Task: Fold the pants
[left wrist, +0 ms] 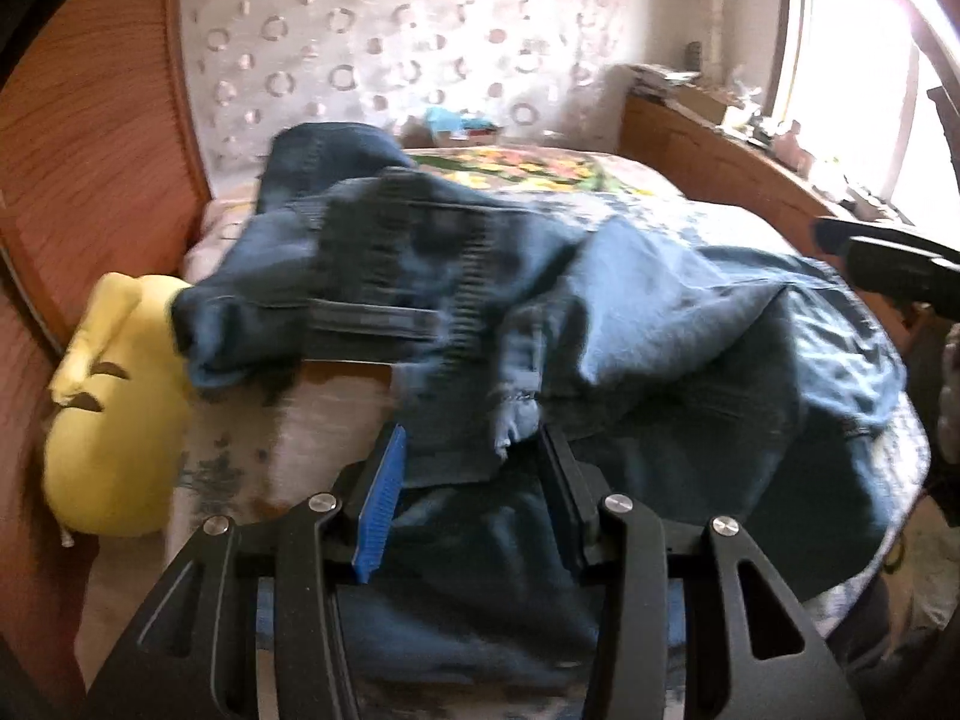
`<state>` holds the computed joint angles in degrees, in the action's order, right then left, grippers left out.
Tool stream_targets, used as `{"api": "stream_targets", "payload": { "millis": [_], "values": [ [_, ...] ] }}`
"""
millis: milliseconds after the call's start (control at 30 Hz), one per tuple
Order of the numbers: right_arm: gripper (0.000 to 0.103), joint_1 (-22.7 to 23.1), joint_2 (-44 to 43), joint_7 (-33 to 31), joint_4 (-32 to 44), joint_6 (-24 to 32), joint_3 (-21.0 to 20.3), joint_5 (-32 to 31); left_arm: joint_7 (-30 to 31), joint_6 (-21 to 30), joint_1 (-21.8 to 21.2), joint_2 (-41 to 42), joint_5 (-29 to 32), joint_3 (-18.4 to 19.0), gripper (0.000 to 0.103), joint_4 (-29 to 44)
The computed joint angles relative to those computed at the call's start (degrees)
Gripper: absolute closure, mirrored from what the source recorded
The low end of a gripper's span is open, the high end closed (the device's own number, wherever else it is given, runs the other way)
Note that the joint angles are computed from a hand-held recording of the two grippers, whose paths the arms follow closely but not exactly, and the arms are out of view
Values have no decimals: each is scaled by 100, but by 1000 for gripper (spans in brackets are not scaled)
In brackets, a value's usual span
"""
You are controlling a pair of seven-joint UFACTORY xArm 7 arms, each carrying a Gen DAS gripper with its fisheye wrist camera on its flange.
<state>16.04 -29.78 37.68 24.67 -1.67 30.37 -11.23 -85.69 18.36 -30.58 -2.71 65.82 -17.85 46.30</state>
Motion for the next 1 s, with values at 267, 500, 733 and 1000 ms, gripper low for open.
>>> {"api": "stream_targets", "payload": {
  "millis": [267, 500, 733, 1000],
  "values": [
    [50, 445, -1206, 375, -933, 474, -280, 234, -337, 184, 229, -170, 487, 48, 57, 17],
    [50, 878, -2187, 967, -1682, 1182, -476, 357, -657, 160, 628, -741, 420, 139, 57, -314],
    [49, 1077, -2344, 1434, -1857, 1316, -501, 267, -382, -290, 798, -916, 265, -288, 57, -465],
    [50, 794, -1907, 1459, -1863, 763, -507, 59, 20, -830, 487, -97, 282, -338, 59, -4]
  ]
}}
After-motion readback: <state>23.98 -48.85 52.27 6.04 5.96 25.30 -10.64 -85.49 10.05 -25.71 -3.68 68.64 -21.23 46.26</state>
